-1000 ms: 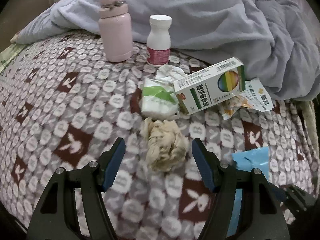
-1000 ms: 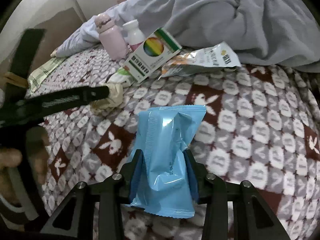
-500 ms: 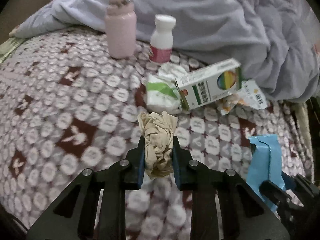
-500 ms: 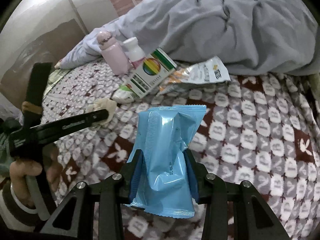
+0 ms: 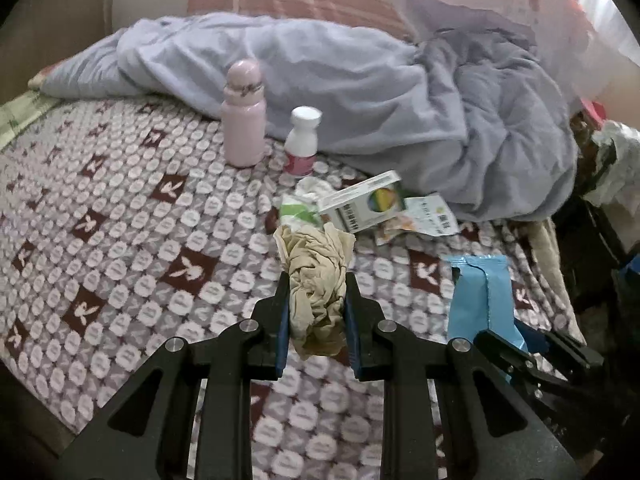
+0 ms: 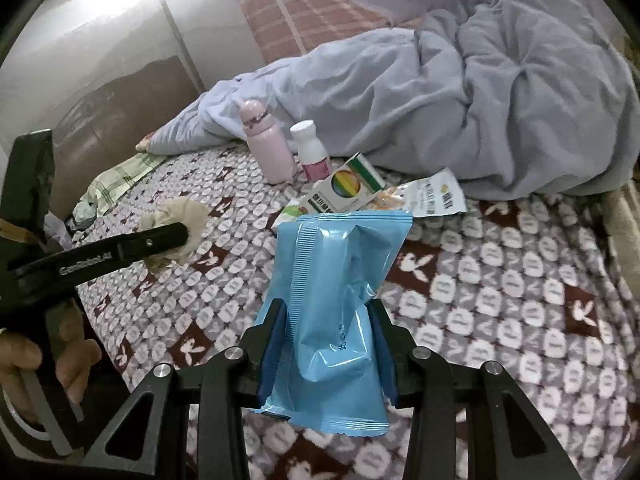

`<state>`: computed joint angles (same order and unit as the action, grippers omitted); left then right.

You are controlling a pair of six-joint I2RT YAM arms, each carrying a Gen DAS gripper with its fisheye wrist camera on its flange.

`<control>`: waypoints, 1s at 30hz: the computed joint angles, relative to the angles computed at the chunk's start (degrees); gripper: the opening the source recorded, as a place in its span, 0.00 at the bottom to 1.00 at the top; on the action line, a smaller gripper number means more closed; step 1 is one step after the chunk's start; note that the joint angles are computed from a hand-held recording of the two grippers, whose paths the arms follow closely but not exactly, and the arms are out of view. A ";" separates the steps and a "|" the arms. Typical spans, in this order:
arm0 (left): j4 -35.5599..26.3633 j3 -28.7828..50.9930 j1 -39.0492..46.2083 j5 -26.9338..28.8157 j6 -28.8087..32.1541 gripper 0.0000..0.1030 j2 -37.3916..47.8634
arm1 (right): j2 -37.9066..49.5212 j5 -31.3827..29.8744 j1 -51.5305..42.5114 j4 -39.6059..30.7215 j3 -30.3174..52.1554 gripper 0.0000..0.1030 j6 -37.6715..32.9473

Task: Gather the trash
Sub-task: 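Carry both items over the white bucket and open both grippers to drop them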

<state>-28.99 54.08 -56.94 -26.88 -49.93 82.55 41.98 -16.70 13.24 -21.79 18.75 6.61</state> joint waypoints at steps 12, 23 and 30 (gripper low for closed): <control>-2.09 12.78 -10.90 -5.02 -1.29 0.20 11.46 | -8.99 -13.86 -29.00 -17.14 1.85 0.39 -18.74; -1.20 27.23 -15.51 -2.67 0.96 0.20 25.21 | 3.04 -28.23 -65.29 -30.93 7.74 0.39 -51.54; -4.33 42.10 -18.09 -0.84 4.32 0.20 35.58 | 16.71 -30.75 -82.66 -35.32 13.54 0.39 -68.60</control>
